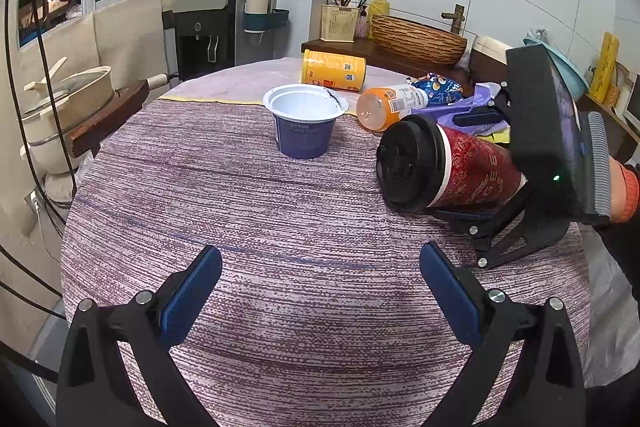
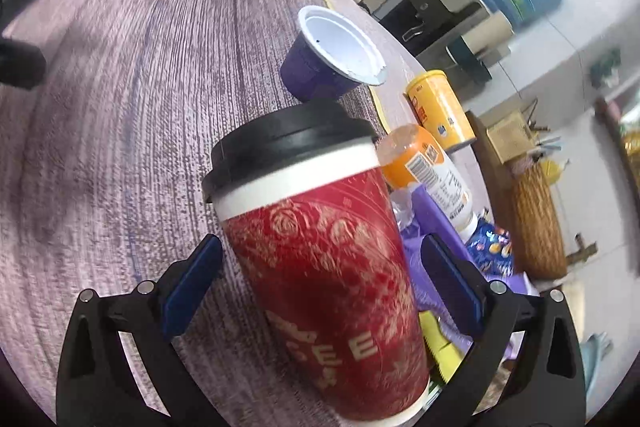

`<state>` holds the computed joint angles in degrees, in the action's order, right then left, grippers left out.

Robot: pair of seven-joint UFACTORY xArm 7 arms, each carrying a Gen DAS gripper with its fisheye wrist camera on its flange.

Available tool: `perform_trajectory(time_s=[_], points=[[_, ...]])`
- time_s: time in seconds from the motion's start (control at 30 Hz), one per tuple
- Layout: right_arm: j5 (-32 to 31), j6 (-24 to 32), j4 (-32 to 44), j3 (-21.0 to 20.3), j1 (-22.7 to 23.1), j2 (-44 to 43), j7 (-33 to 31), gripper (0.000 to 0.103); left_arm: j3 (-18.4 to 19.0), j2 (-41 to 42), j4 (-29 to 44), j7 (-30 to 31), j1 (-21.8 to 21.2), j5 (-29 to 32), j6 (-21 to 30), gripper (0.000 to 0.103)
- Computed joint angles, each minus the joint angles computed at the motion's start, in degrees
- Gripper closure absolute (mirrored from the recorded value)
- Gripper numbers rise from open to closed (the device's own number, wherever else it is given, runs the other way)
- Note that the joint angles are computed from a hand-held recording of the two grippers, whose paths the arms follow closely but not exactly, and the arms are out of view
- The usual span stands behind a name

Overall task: Collect trash
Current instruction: 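Move the right tool to the red coffee cup and close on it, then lift the red cup with the right tool while the left tool grasps the white-blue cup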

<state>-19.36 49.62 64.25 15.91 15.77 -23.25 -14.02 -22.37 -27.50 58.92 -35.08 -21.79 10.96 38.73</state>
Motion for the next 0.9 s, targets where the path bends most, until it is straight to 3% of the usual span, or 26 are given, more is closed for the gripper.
perform_trajectory(time_s=[0.1,0.23,0.5,0.9], points=[[-1.8,-0.3,0.0,0.7,-0.1,1.0,-0.3,0.006,0.8,0.4,-0.2,0.8,-0.2,-0.5,-0.2,0.005],[-4.0,-2.1,-0.8,1.1,-0.5,1.0,0.9,0.016,1.8,0.6,-0.8,1.6,-0.4,-1.6,-0.7,0.005],[-2.5,-3.4,-0.3,0.9,0.0,0.5,3.5,0.018,1.6,2.2,1.2,3.3,0.5,0.0,0.6,0.005],[14.9,-6.2,-0.8,-4.4,1.1,-7.6,13.0,0.019,1.9,12.5,12.8,9.6,1.1,6.9,4.9,0.005]])
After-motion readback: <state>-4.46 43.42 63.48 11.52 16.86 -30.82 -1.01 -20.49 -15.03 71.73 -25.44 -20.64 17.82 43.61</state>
